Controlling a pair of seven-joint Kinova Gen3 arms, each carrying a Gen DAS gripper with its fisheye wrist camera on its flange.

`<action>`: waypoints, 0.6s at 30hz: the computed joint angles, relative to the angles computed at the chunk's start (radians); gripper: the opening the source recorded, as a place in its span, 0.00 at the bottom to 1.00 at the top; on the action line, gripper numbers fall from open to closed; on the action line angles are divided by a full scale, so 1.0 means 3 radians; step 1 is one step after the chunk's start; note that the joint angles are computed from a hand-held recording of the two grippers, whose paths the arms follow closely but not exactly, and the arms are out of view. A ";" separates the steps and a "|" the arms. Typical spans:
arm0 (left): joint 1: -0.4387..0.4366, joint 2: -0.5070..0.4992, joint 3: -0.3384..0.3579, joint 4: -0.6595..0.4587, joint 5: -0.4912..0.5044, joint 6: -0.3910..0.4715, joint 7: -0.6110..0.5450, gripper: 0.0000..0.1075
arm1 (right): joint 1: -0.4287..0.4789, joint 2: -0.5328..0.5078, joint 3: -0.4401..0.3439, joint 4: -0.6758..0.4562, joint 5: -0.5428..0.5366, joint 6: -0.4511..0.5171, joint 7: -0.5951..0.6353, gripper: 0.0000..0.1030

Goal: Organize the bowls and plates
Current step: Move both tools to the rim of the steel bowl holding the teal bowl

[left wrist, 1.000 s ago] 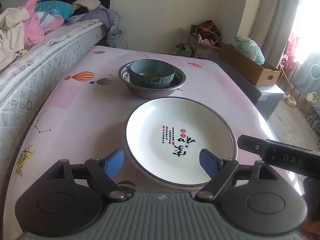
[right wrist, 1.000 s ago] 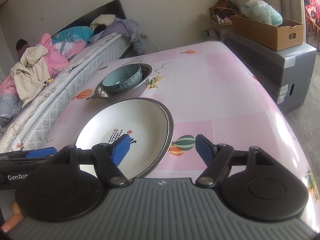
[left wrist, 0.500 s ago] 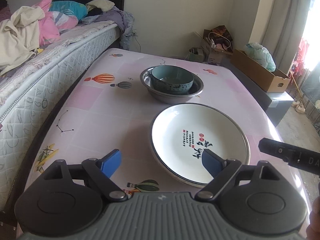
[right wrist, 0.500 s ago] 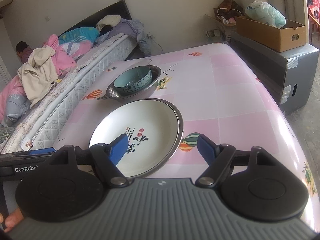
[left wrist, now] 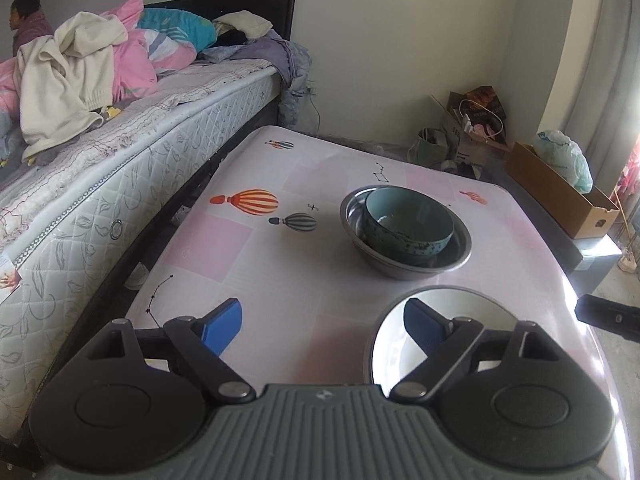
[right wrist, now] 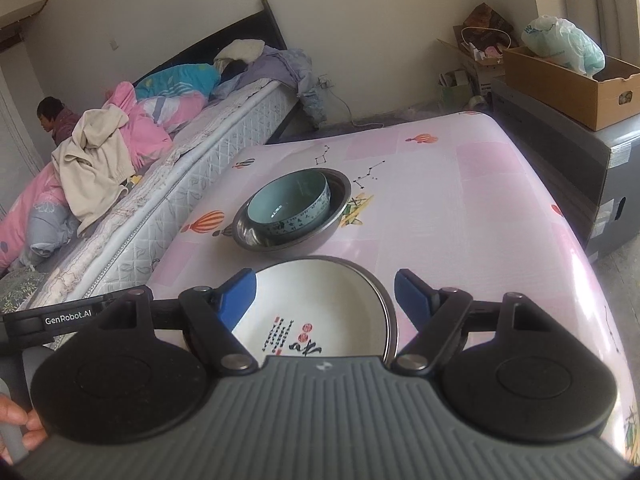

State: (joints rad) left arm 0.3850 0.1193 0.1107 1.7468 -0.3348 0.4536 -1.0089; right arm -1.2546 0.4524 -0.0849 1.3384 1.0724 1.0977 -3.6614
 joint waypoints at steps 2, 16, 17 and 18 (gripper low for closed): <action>-0.0010 0.0123 -0.0012 -0.0127 -0.0003 0.0001 -0.0018 0.83 | 0.0106 0.0001 0.0021 0.0007 0.0008 -0.0112 0.0070 0.74; -0.0087 0.0986 -0.0035 -0.1254 0.0485 0.0518 -0.0464 0.62 | 0.0890 0.0241 0.0321 -0.0100 -0.0466 -0.1231 0.0434 0.50; -0.0053 0.1026 -0.0080 -0.1315 0.0499 0.0552 -0.0492 0.60 | 0.0922 0.0266 0.0349 -0.0110 -0.0516 -0.1309 0.0472 0.48; 0.0007 0.1065 -0.0138 -0.1370 0.0461 0.0582 -0.0485 0.58 | 0.0947 0.0292 0.0380 -0.0120 -0.0564 -0.1377 0.0499 0.45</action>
